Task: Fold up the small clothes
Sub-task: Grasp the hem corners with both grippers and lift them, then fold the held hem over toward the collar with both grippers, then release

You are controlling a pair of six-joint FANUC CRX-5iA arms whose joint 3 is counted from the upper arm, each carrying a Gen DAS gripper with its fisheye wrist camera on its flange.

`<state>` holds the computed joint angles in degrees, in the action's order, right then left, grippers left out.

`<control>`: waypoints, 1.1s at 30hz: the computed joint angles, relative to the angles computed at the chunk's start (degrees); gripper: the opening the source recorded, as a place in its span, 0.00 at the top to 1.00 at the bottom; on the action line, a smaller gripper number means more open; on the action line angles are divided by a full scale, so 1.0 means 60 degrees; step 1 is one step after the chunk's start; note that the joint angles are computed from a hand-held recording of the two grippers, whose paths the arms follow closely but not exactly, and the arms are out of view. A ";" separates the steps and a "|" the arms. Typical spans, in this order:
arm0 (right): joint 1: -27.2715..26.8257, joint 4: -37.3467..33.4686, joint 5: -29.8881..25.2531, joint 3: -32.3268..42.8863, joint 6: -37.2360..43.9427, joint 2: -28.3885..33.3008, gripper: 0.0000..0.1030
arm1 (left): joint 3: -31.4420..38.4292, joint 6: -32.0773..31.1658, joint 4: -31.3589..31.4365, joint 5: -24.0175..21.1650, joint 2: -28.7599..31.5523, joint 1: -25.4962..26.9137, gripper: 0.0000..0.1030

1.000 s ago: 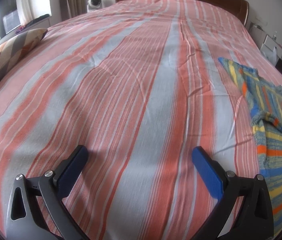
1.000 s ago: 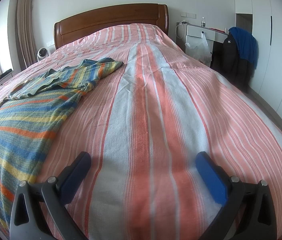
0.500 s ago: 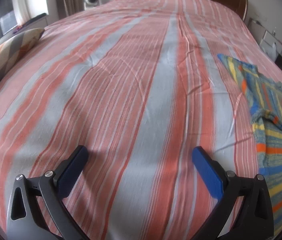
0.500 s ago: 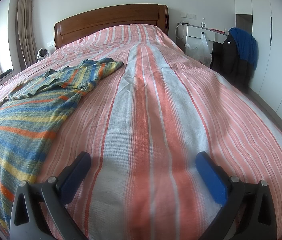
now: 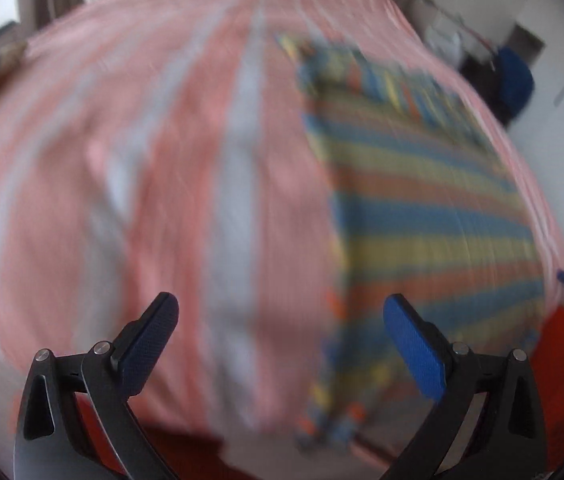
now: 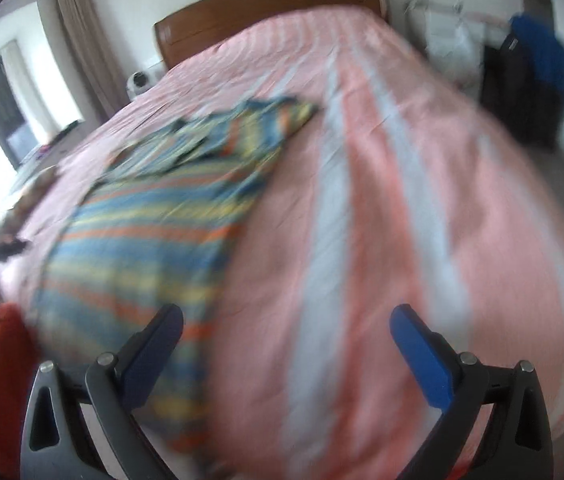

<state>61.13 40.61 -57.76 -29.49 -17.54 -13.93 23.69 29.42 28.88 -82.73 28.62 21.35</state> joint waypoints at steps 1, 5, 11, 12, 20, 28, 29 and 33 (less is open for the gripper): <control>0.0114 -0.0334 0.0339 0.0043 0.0032 -0.0010 0.01 | -0.0232 -0.0078 -0.0267 -0.0118 -0.0165 -0.0012 0.01; 0.0254 -0.1564 0.1267 0.0215 0.0414 0.0072 0.01 | -0.1059 -0.0872 -0.1146 -0.0038 -0.0893 -0.0257 0.02; -0.0172 -0.3476 0.1993 0.0592 0.1415 0.0513 0.17 | -0.0536 -0.0296 -0.1980 -0.0651 -0.0583 -0.0620 0.04; -0.0258 -0.3826 0.2067 0.0693 0.1752 0.0564 0.19 | -0.0450 -0.0202 -0.2012 -0.0792 -0.0534 -0.0612 0.06; -0.0321 -0.5041 0.2039 0.1045 0.2909 0.0763 0.65 | 0.0156 0.0671 -0.2915 -0.1839 -0.0076 -0.0700 0.80; 0.0058 -0.3684 0.2604 0.0285 0.1385 -0.0060 0.92 | 0.0554 0.0676 -0.1649 -0.2984 0.0242 -0.0103 0.95; 0.0106 -0.3285 0.2756 0.0098 0.1004 -0.0227 0.92 | 0.0714 0.0708 -0.1193 -0.3220 0.0335 0.0024 0.95; -0.0013 -0.1355 0.3076 -0.0603 -0.0536 -0.0901 0.92 | 0.1552 0.1487 0.0543 -0.3484 0.0888 0.0054 0.95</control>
<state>61.06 32.49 -39.30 -33.10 -20.76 -19.33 33.01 38.34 32.14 -103.64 33.94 21.68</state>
